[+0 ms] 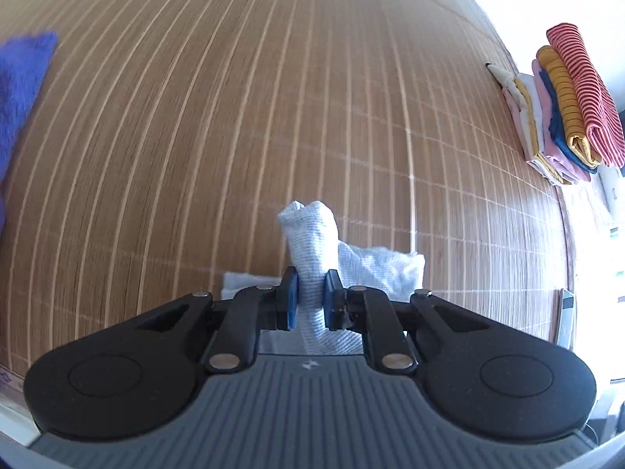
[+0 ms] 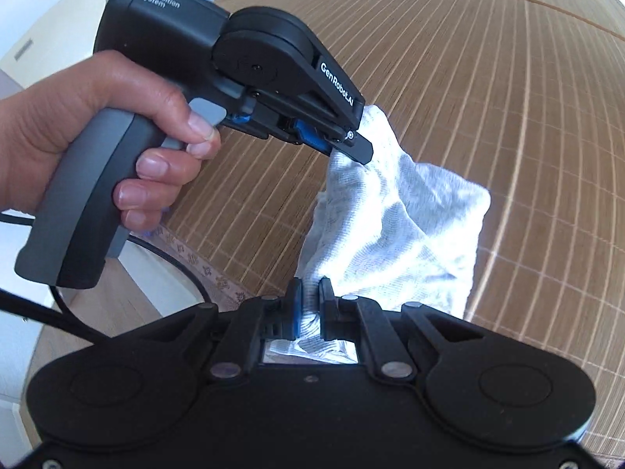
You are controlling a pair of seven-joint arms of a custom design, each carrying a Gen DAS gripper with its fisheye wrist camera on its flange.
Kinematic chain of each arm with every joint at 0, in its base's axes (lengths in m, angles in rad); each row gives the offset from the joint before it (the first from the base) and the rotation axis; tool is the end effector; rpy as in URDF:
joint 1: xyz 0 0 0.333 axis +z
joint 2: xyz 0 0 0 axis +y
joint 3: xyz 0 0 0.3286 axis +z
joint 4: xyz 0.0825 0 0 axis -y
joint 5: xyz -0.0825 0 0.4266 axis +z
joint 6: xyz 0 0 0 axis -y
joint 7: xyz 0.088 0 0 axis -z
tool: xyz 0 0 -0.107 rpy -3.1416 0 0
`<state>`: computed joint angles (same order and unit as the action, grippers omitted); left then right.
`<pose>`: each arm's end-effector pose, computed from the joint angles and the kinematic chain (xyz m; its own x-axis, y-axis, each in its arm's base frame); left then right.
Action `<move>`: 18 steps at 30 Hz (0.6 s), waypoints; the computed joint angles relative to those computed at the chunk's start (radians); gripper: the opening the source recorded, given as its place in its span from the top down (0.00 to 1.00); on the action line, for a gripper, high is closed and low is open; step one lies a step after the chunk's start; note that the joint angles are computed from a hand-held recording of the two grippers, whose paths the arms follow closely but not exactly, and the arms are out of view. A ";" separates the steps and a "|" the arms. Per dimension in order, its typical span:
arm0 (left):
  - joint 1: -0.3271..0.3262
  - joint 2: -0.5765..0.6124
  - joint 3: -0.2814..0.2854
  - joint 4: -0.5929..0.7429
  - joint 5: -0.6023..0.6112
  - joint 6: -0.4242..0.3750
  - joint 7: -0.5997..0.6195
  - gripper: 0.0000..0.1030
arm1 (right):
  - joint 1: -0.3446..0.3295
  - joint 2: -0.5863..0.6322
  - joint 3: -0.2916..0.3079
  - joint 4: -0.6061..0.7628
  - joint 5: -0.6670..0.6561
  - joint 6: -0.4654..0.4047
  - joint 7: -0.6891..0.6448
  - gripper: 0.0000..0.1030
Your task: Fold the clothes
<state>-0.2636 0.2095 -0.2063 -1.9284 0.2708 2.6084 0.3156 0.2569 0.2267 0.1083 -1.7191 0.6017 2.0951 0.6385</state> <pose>0.6062 -0.3066 0.4246 0.4758 -0.8021 0.3609 -0.7487 -0.5847 -0.3124 0.6341 0.2663 0.4719 0.8556 -0.4374 -0.2767 -0.5175 -0.7114 -0.4756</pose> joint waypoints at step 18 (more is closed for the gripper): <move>0.079 0.010 -0.054 0.065 -0.230 -0.046 0.867 0.59 | -0.014 0.001 -0.047 -0.054 -0.004 0.014 0.530 0.47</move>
<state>-0.1850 0.2197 -0.2602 -1.8638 0.0409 2.5623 1.1829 0.2426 0.2275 0.0611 -1.7726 0.5980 2.1087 1.1685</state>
